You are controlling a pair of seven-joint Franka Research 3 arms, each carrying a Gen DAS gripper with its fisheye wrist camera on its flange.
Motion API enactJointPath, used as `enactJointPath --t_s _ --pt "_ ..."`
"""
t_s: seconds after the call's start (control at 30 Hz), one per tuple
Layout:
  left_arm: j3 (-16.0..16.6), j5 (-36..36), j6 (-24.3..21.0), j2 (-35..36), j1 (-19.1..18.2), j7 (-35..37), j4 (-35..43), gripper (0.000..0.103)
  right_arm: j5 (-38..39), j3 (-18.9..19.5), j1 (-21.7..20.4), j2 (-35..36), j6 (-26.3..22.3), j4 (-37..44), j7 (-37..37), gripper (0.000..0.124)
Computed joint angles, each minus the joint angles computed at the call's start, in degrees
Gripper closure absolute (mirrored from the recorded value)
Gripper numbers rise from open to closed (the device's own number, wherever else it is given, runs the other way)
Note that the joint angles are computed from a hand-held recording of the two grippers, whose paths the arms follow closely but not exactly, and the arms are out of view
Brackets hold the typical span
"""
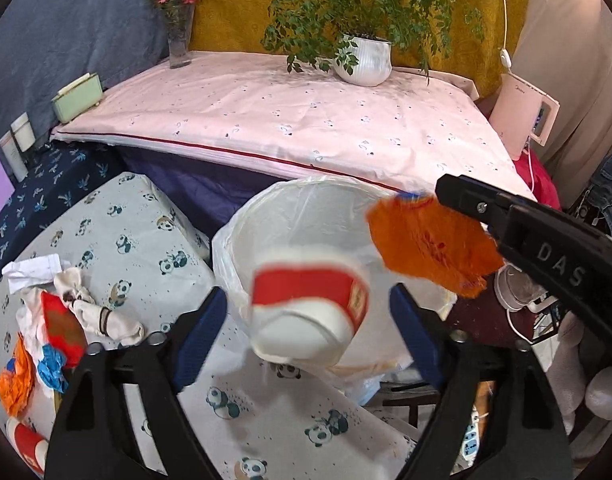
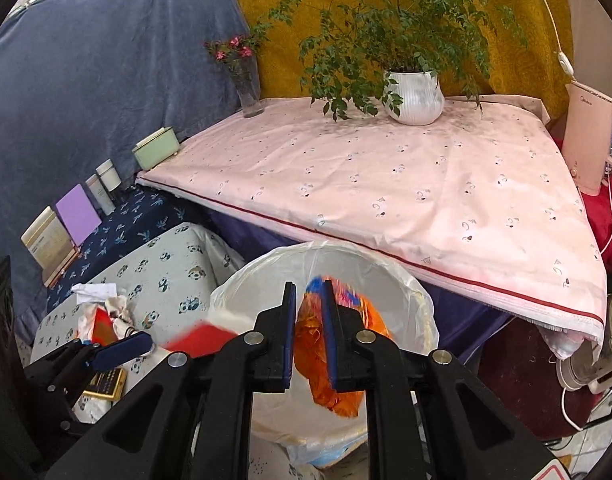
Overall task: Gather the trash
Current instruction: 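Carry cup and orange bag to the white trash bin and open both tools, then move both tools back over the trash on the table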
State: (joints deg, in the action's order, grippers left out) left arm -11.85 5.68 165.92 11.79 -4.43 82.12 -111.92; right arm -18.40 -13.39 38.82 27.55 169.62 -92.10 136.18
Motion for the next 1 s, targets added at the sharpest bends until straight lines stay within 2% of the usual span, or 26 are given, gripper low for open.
enactJointPath --t_s 0.23,0.47,0.57,0.7,0.8,1.0 --pt "0.9 1.7 0.7 0.2 0.0 -2.6 -0.3 0.018 -1.5 -2.1 1.4 -0.2 0.1 -0.5 3.1 0.095" --pt "3.0 4.7 2.6 -2.9 0.2 -7.7 -4.5 0.016 -3.3 -1.4 1.6 -1.0 -0.8 -1.0 4.1 0.092" --pt "4.6 7.8 4.0 -5.1 0.3 -12.1 -7.2 0.014 -4.7 -1.2 2.3 -1.2 -1.0 -0.9 4.6 0.086" --pt "6.2 13.0 3.9 -7.9 1.0 -18.5 -10.2 0.014 -5.3 0.4 2.3 -1.2 -1.3 -0.2 4.0 0.085" --pt "6.4 14.3 4.1 -10.2 2.4 -20.8 -12.6 0.014 -5.4 1.5 2.7 -1.1 -1.3 0.2 3.3 0.082" --pt "6.8 21.2 3.6 -15.5 6.2 -29.9 -18.2 0.012 -4.1 4.7 3.3 0.1 -2.4 2.6 -0.7 0.077"
